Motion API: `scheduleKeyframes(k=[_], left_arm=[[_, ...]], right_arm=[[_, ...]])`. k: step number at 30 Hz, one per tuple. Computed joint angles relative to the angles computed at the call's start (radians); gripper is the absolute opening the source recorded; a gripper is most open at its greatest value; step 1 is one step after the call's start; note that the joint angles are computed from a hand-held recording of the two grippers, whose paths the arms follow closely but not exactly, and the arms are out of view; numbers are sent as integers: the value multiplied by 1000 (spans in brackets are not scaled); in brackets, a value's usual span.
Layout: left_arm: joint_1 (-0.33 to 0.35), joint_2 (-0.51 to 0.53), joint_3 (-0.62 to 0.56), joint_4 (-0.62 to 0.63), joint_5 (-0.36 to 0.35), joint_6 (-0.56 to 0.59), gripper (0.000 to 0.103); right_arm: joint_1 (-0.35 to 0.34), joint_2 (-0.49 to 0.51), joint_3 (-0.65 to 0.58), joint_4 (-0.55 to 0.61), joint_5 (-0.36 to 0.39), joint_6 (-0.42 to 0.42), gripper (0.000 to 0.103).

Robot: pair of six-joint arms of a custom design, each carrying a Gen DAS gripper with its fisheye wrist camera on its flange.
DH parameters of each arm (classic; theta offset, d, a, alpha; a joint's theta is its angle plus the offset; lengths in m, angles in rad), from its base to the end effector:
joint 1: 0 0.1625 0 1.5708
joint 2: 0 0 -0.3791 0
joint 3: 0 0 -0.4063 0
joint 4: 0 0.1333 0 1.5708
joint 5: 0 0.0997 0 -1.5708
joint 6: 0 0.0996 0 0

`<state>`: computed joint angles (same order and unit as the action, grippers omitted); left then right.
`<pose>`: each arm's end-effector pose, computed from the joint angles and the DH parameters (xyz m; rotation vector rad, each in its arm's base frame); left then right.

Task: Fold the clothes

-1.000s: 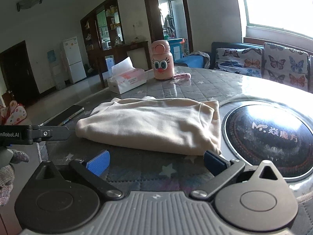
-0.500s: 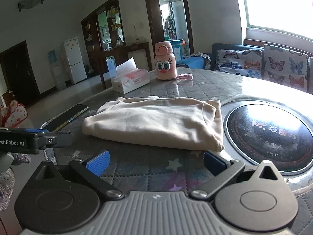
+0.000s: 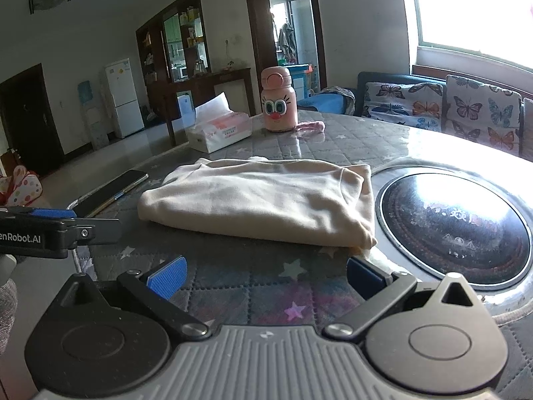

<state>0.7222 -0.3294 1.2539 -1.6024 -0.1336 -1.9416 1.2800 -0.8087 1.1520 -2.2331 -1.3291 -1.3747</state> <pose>-0.3386 -0.6075 -0.1252 -0.2753 1.8210 -1.3208 -0.0700 -0.7821 0.2394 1.6027 -2.5479 0.5961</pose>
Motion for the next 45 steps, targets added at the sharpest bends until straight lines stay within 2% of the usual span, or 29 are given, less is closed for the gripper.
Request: scheduleKeyframes(k=[9, 18, 45], left_arm=[[-5, 38, -118, 317, -6, -203, 103], [-7, 59, -170, 421, -10, -263, 103], [5, 92, -238, 450, -5, -224, 103]], right_arm=[[0, 0, 3, 4, -6, 5, 103], [-1, -1, 5, 8, -5, 12, 103], [-1, 7, -8, 18, 12, 15, 103]])
